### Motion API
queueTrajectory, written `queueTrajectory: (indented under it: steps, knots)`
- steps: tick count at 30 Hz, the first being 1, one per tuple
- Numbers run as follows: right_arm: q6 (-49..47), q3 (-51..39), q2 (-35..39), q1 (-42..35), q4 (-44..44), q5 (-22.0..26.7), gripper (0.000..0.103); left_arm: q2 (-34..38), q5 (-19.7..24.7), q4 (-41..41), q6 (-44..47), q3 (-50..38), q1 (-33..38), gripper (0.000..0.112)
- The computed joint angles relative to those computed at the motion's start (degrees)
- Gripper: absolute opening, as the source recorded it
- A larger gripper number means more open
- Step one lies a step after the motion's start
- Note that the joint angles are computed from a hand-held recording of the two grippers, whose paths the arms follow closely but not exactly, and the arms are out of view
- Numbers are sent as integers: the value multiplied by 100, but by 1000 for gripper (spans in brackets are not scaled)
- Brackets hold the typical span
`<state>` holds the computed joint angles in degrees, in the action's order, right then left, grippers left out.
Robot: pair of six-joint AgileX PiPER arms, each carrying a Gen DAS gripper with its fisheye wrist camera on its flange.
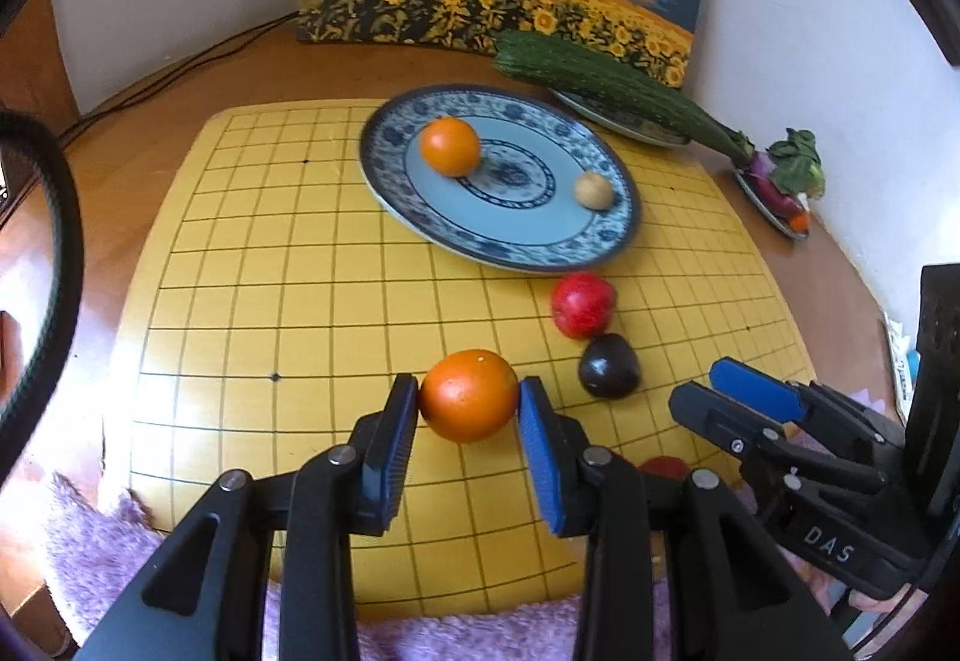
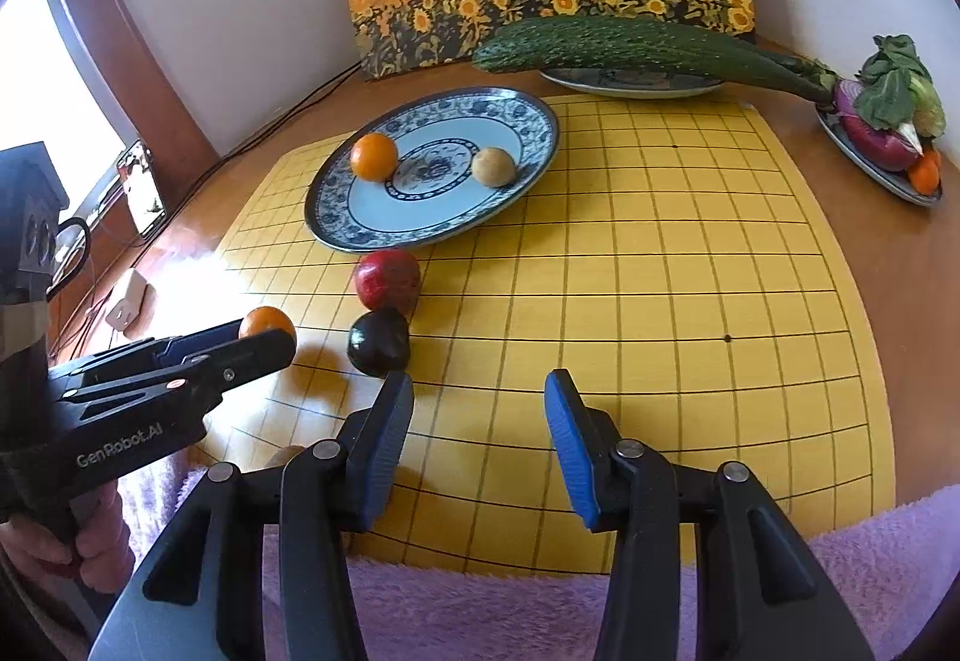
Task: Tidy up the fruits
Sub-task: 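Grasp the second orange with the left tool, then grasp the dark plum with the right tool while the left tool holds the orange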
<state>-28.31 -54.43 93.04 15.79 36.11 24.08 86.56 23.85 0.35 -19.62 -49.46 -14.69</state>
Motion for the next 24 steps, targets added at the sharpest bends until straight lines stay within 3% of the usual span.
queueTrajectory:
  steps: [7,24]
  knots:
    - [271,-254,195,226,-234,84,47,78,-3,206,-106,-72,55,36]
    - [931,-618,535,681,-856,-16,47,134,-97,-552,722,-27,348,36]
